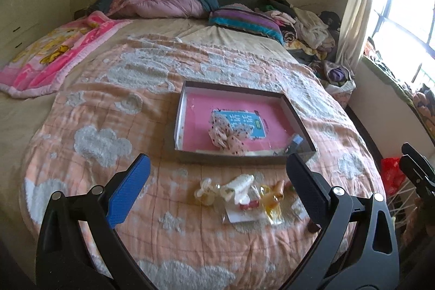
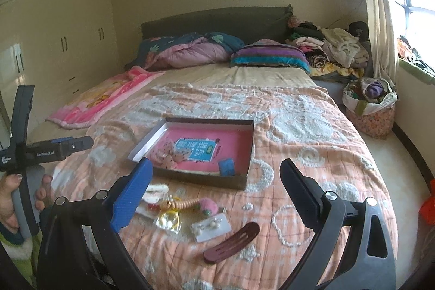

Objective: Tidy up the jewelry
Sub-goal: 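Withdraw both open tools from the grey box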

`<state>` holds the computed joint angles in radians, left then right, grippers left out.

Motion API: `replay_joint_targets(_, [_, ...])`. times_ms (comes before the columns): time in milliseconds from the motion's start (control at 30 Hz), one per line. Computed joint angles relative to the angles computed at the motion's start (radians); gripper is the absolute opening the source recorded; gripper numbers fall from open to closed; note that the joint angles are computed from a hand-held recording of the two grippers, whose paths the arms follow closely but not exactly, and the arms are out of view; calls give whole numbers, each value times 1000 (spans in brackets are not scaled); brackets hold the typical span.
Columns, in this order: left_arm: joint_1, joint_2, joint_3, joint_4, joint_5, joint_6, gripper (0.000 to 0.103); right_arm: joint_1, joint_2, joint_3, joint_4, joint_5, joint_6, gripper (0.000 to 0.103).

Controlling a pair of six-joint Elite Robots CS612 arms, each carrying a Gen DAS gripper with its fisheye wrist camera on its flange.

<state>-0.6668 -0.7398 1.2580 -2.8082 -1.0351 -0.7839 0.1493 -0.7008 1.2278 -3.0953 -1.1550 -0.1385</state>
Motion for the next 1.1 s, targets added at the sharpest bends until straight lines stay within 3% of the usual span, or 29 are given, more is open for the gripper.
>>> replay_joint_targets(500, [-22, -12, 64, 20, -81, 10, 93, 5, -34, 86, 42, 0, -73, 94])
replay_joint_targets(933, [-33, 14, 74, 6, -188, 25, 93, 11, -41, 131, 106, -13, -155, 94])
replay_joint_targets(1100, [-35, 25, 66, 13, -195, 35, 93, 13, -35, 136, 120, -10, -163, 94])
